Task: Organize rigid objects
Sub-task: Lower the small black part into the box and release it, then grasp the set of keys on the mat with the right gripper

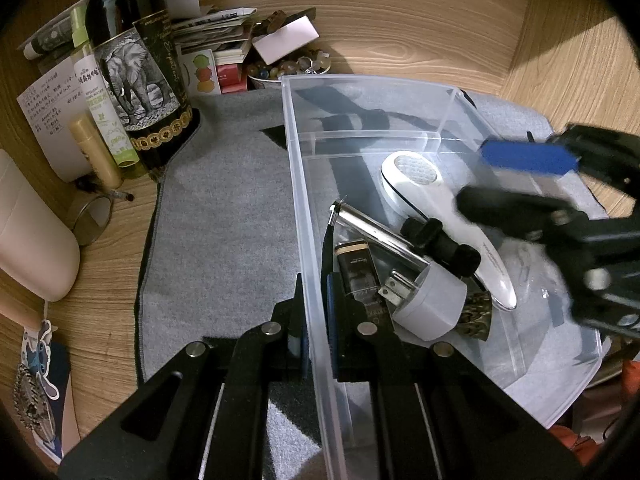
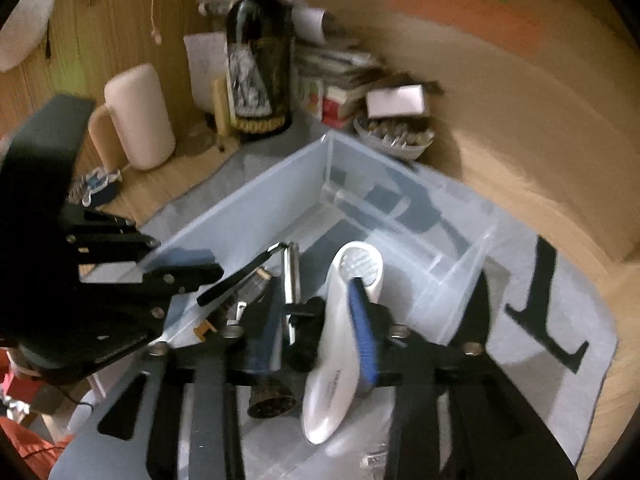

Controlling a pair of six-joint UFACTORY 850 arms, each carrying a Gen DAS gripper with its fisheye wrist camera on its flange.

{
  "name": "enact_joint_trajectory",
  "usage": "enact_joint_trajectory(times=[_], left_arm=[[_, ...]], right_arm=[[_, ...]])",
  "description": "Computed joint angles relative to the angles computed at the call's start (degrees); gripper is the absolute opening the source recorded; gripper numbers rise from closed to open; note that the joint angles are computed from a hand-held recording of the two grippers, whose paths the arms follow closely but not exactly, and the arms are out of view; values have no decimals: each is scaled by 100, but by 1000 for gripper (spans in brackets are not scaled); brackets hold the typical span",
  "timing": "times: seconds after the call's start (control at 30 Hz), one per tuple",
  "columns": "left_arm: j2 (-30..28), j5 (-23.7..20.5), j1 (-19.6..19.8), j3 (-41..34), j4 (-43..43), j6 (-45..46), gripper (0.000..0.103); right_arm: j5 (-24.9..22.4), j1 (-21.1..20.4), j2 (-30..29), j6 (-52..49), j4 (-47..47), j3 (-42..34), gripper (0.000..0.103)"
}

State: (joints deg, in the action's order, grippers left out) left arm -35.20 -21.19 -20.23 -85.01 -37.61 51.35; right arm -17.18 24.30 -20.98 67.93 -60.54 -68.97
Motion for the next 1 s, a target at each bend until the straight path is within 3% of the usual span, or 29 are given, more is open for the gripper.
enact_joint_trajectory(times=[0.13,0.23,0.4,0.63,1.0], left_arm=[[2,9,-2,4,14,-6,7],[-1,8,-4,-2,16,-7,7],[1,17,-6,2,21,-7,7],[0,24,-6,1,28,-8,7],[4,17,-3,10,5,17,7]], right_arm=[[-115,15,347,1334,-1180,315,48],[-362,37,617,2371,-2085,605,58],[-706,45,1102,3268,-2704,1158,58],[-859,-5,1382,3359,-2288,1687,59],[-251,-86,840,1835,-625,1767,59]])
